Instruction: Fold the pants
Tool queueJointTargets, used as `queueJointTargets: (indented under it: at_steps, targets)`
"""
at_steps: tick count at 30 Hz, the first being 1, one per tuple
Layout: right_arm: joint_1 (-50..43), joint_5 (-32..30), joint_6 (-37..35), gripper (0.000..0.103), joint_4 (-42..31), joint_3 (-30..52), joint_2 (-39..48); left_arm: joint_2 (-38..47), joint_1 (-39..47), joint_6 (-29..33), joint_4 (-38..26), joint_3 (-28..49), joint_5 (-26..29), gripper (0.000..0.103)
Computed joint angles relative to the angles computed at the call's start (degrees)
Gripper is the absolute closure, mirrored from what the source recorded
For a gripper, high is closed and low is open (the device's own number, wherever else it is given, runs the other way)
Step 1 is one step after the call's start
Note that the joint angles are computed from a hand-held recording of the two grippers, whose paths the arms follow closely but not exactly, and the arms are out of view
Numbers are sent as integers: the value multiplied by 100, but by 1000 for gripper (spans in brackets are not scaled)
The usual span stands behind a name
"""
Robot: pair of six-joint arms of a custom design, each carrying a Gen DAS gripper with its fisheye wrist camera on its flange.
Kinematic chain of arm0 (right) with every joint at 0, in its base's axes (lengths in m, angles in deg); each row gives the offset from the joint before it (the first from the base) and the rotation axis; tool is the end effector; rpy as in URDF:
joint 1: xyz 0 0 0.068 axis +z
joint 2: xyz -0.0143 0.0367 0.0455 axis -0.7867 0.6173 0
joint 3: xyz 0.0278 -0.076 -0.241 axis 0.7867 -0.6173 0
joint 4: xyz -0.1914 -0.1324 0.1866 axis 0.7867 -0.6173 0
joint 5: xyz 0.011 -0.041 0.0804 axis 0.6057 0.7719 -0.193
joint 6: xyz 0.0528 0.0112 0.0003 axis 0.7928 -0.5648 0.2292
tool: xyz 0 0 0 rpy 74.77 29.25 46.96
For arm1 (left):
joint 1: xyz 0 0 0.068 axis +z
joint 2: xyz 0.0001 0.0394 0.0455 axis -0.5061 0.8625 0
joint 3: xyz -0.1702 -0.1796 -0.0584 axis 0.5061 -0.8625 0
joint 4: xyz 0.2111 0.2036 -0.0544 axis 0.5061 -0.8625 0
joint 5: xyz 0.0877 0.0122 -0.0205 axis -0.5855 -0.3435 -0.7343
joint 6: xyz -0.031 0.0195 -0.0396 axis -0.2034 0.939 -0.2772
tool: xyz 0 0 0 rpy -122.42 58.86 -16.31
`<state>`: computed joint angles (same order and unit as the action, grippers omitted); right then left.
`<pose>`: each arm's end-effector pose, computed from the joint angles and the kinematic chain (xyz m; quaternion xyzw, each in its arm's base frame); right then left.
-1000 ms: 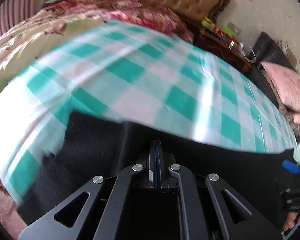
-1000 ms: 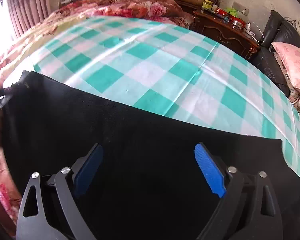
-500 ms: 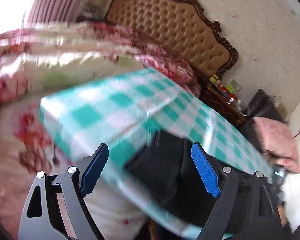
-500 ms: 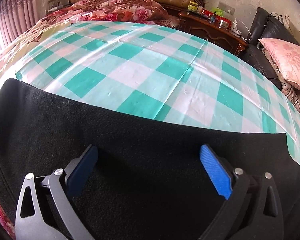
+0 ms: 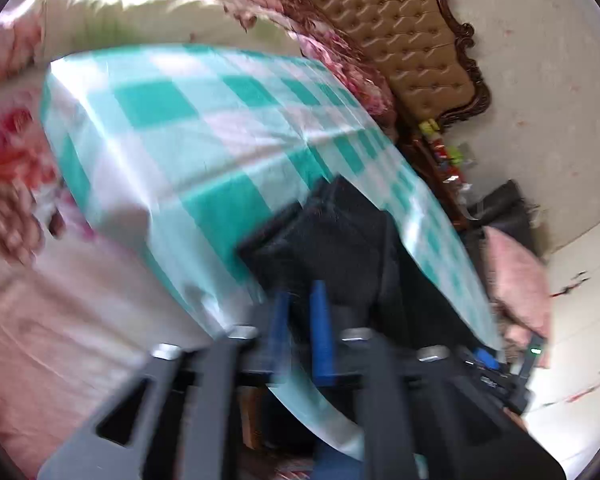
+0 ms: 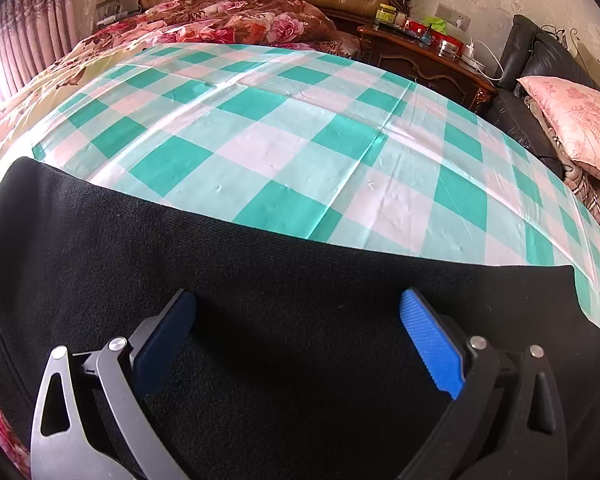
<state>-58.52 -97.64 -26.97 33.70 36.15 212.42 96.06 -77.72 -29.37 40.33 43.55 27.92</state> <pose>0.4650 -0.0412 0.0262 -0.3591 0.8883 0.0618 0.2795 0.1355 -0.1144 0.0132 -0.4647 0.7789 -0.1746 0.3833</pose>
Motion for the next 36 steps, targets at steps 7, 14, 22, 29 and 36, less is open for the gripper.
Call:
queueJointTargets:
  at_steps: [7, 14, 22, 29, 36]
  targets:
    - [4, 1, 4, 2, 5, -2, -4, -751, -171, 555, -2807, 1060, -509, 100]
    - [11, 8, 11, 2, 4, -4, -3, -545, 367, 1025, -1763, 591, -23, 99]
    - [121, -753, -360, 11, -462, -778, -878, -7, 350, 721, -1225, 469, 2, 93]
    - [886, 68, -2, 18, 378, -1269, -871, 234, -49, -217, -4450, 1959, -846, 64]
    - [989, 198, 101, 18, 775, -1429, -868, 1229, 286, 2758, -3896, 3473, -560, 70]
